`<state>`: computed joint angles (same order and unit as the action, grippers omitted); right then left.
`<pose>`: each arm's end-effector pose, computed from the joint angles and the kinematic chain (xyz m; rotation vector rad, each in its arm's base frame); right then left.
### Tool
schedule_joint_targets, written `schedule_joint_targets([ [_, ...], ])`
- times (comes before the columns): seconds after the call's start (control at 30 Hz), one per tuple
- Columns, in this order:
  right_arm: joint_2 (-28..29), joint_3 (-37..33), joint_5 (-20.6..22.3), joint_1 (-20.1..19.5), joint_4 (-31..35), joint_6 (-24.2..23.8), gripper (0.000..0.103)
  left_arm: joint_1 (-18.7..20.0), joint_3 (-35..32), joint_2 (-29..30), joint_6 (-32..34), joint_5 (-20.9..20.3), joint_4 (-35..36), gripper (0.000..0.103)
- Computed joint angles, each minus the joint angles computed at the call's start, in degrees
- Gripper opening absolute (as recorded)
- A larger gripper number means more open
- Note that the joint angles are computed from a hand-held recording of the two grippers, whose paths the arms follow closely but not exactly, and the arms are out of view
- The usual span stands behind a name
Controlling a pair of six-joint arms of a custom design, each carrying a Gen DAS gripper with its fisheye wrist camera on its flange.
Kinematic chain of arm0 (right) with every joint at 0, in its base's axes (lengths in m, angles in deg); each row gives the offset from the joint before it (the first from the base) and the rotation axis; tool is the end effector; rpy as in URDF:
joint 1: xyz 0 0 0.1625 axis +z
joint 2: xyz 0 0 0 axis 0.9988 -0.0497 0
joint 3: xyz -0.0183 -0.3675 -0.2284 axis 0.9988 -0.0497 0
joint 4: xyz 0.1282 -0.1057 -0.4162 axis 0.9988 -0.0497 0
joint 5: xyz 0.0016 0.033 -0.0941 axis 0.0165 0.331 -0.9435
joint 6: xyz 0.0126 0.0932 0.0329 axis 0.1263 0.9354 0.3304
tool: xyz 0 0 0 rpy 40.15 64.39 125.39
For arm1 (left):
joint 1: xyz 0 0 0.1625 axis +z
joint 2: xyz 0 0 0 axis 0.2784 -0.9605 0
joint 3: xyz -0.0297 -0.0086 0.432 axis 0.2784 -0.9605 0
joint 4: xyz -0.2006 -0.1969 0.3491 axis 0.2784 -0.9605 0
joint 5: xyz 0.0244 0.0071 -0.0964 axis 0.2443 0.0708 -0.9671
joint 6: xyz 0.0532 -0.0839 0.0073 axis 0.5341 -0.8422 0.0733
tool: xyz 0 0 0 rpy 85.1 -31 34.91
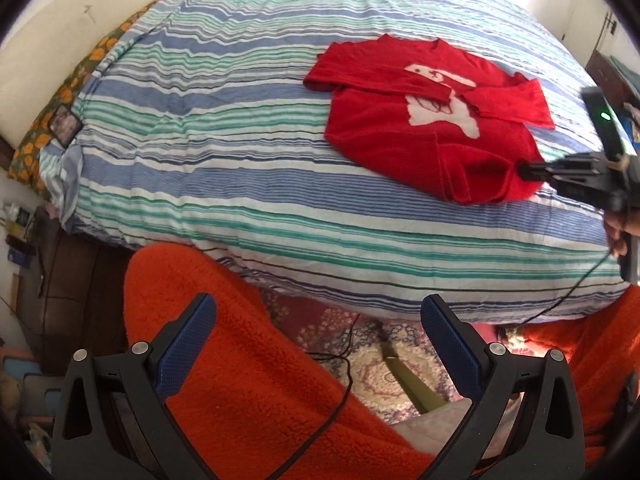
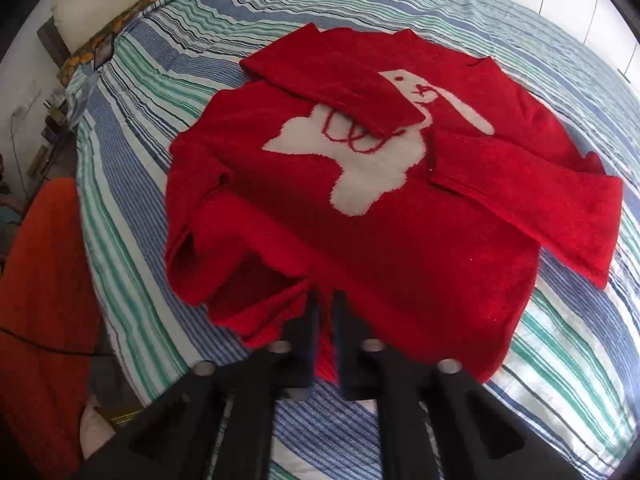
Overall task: Fold small clothes
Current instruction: 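Grasp the sweater hem with both grippers and pull it straight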
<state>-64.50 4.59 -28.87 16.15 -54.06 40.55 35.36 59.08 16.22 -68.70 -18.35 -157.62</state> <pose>0.2925 -0.8363 0.1910 1.0632 -2.4932 0.0034 -0.2183 -0.6199 0.3269 -0.0287 2.1718 -0.4932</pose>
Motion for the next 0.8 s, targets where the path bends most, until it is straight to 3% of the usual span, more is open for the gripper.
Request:
schedule_joint_targets([
  [0.13,-10.9,12.2,2.3,-1.0,-1.1,-2.3,0.005,2.0,-0.3,0.1,-1.3,-1.8,0.3,0.102],
  [0.23,-16.9,21.2,-3.8,-2.0,-5.1,-2.9,0.006,3.8,-0.7,1.3,3.3,-4.2,-4.7,0.102],
  [0.33,-20.2,26.2,-6.4,-3.3,-8.7,2.1,0.008,5.4,-1.0,2.3,9.4,-5.9,-14.0,0.102],
  [0.4,-22.1,27.9,-2.8,-4.5,-10.7,7.6,0.013,6.7,-2.3,3.6,13.2,-7.9,-20.3,0.102],
  [0.43,-23.0,28.8,0.0,-5.0,-12.3,10.5,0.023,7.5,-3.2,4.5,14.7,-9.1,-23.0,0.102],
  [0.53,-25.2,31.1,10.8,-7.3,-16.6,21.0,0.065,10.8,-9.1,9.1,16.8,-15.2,-26.8,0.102],
  [0.6,-25.3,32.0,16.8,-8.8,-17.5,26.9,0.067,13.0,-15.1,13.3,16.0,-19.8,-25.6,0.102],
  [0.67,-24.6,32.8,17.4,-8.9,-19.1,29.0,0.067,14.7,-23.3,19.0,13.3,-21.5,-20.3,0.102],
  [0.8,-23.2,33.5,15.3,-7.9,-20.3,28.5,0.067,15.7,-38.3,29.7,7.9,-15.1,-5.8,0.102],
])
